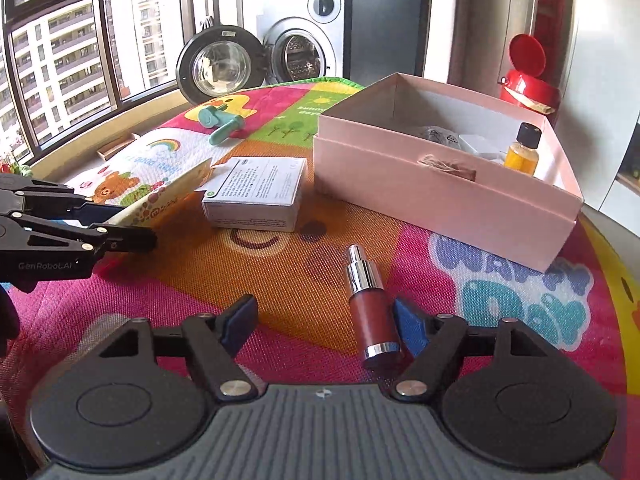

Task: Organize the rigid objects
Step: 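Drop the cream tube into the pink box with the left tool while the right tool drops the vial in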

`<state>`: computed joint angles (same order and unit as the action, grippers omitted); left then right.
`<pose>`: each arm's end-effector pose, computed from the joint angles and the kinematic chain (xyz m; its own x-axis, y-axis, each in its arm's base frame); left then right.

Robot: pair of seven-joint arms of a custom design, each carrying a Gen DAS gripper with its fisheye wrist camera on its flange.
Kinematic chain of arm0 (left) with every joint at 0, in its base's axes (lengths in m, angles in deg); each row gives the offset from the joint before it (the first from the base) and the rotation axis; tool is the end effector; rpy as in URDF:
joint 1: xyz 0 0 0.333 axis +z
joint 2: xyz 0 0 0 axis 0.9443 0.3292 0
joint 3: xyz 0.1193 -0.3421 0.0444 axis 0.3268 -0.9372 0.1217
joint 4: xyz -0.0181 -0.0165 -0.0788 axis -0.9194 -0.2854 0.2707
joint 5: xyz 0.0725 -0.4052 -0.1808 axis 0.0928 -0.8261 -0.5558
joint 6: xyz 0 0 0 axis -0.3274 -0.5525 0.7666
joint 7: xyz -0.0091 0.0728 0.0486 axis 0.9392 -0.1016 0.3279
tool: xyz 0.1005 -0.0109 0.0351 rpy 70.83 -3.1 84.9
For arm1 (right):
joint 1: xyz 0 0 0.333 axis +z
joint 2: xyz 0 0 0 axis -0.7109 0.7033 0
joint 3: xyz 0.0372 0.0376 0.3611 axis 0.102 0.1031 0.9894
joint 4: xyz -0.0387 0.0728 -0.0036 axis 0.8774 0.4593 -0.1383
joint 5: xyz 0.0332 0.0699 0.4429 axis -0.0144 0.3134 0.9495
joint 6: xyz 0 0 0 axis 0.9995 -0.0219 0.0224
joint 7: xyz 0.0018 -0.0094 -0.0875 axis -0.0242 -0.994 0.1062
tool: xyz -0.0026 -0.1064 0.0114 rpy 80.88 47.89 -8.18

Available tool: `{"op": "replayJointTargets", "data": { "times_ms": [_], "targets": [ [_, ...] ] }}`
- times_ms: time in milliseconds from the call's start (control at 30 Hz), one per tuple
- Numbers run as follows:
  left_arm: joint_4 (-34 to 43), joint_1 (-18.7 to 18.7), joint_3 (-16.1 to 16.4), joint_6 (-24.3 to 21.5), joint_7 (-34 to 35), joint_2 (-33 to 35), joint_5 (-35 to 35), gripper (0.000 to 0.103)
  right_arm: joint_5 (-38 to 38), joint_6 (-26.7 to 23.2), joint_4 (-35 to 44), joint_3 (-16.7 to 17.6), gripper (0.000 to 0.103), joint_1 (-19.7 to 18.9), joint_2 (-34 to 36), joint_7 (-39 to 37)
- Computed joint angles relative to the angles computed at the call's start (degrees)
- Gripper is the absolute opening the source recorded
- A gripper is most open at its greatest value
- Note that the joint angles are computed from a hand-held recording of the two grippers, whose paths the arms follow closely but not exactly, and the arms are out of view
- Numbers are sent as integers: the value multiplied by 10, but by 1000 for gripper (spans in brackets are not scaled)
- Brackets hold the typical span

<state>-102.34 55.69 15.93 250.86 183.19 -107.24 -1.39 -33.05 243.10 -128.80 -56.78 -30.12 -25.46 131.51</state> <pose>0.4691 -0.0865 0.5071 -0.5553 -0.8316 0.0014 -0.5494 0.3656 -0.7513 0.3987 0.3037 0.4533 0.1331 -0.9908 -0.0234 -0.6412 -0.0681 -0.7644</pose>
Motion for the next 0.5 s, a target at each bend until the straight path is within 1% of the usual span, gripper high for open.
{"op": "replayJointTargets", "data": {
  "times_ms": [133,200,267,300,333,367,433,500],
  "targets": [
    [15,28,-14,-37,-55,6,45,36,-5,-7,10,-2,74,-1,10,6],
    [32,39,-17,-63,-85,17,61,36,-6,-15,19,-5,66,2,18,-8],
    [48,48,-19,-87,-112,27,69,34,16,-18,24,-17,45,14,21,-48],
    [55,51,-19,-96,-120,32,70,34,41,-21,24,-24,39,23,20,-80],
    [61,53,-19,-104,-124,36,71,34,60,-26,27,-27,24,29,21,-105],
    [64,55,-20,-107,-125,38,74,34,71,-30,28,-27,21,33,20,-124],
    [57,55,-24,-94,-118,33,72,30,70,-36,24,-19,20,32,9,-135],
    [37,36,-14,-72,-74,19,41,30,76,-35,12,-15,20,34,-8,-146]
  ]
}}
